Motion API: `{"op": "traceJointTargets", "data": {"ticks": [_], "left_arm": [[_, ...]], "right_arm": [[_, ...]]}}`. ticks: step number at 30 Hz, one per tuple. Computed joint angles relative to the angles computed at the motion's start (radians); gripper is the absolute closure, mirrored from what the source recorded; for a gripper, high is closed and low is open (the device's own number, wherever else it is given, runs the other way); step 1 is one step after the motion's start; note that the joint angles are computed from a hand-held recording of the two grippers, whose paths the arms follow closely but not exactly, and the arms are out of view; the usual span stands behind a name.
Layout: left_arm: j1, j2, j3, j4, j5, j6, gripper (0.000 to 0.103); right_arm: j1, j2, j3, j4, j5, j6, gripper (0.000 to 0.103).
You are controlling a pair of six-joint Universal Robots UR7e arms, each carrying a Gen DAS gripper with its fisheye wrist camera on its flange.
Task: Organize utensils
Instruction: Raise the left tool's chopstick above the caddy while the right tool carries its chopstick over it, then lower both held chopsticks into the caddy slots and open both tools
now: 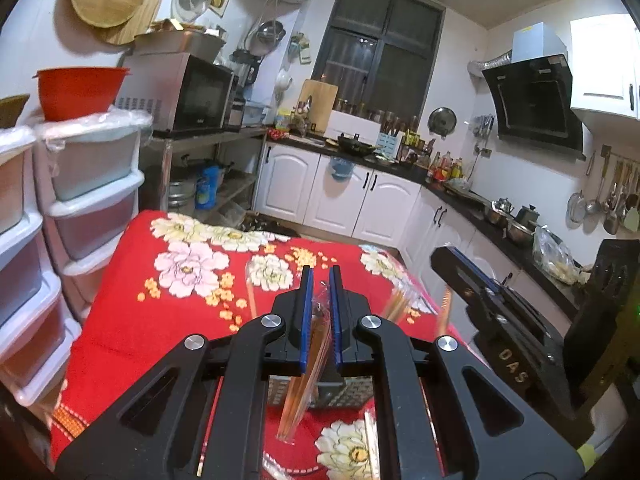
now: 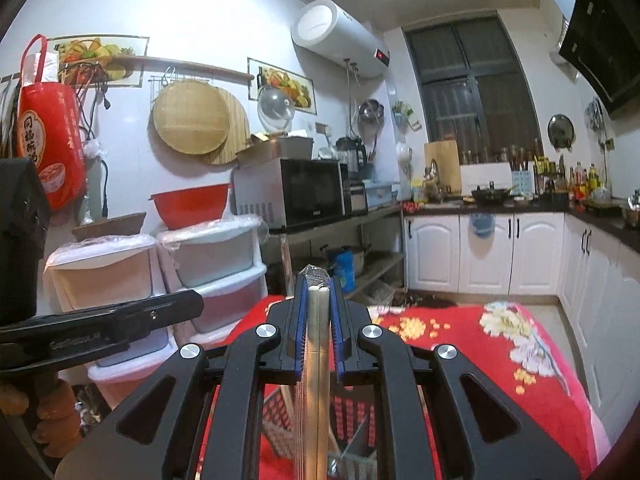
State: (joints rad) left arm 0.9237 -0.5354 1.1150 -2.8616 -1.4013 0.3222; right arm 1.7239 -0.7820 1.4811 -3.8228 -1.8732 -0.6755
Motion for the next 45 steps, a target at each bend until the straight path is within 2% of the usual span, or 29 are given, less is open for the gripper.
{"op": "traceJointTargets", "data": {"ticks": [8, 14, 21, 28, 32, 36, 45], "left_arm": [[-0.007, 0.044, -0.100, 0.008, -0.010, 0.011, 0.100], [-0.007, 0.086, -0.180, 0.004, -0.004, 0.012, 0.100], [0.005, 0.128, -0.250, -0.016, -0.044, -0.022, 0.100], [0.008, 0.167, -0.289, -0.042, -0.036, -0.023, 0.100], [0.015, 0.203, -0.343, -0.011, -0.029, -0.035, 0.100], [0.024, 0.242, -0.391, 0.008, -0.023, -0.036, 0.100], [0.047, 0.289, -0.435, 0.018, -0.040, -0.045, 0.100]], "right_arm": [[-0.002, 0.044, -0.103, 0.020, 0.026, -0.030, 0.092], [-0.007, 0.079, -0.174, 0.036, 0.029, -0.020, 0.092], [-0.018, 0.129, -0.264, 0.028, 0.046, -0.011, 0.092], [-0.030, 0.186, -0.362, 0.027, 0.062, -0.036, 0.092], [-0.039, 0.217, -0.419, 0.038, 0.063, -0.033, 0.092], [-0.049, 0.253, -0.469, 0.036, 0.059, -0.067, 0.092], [-0.077, 0.284, -0.491, 0.025, 0.039, -0.076, 0.092]]}}
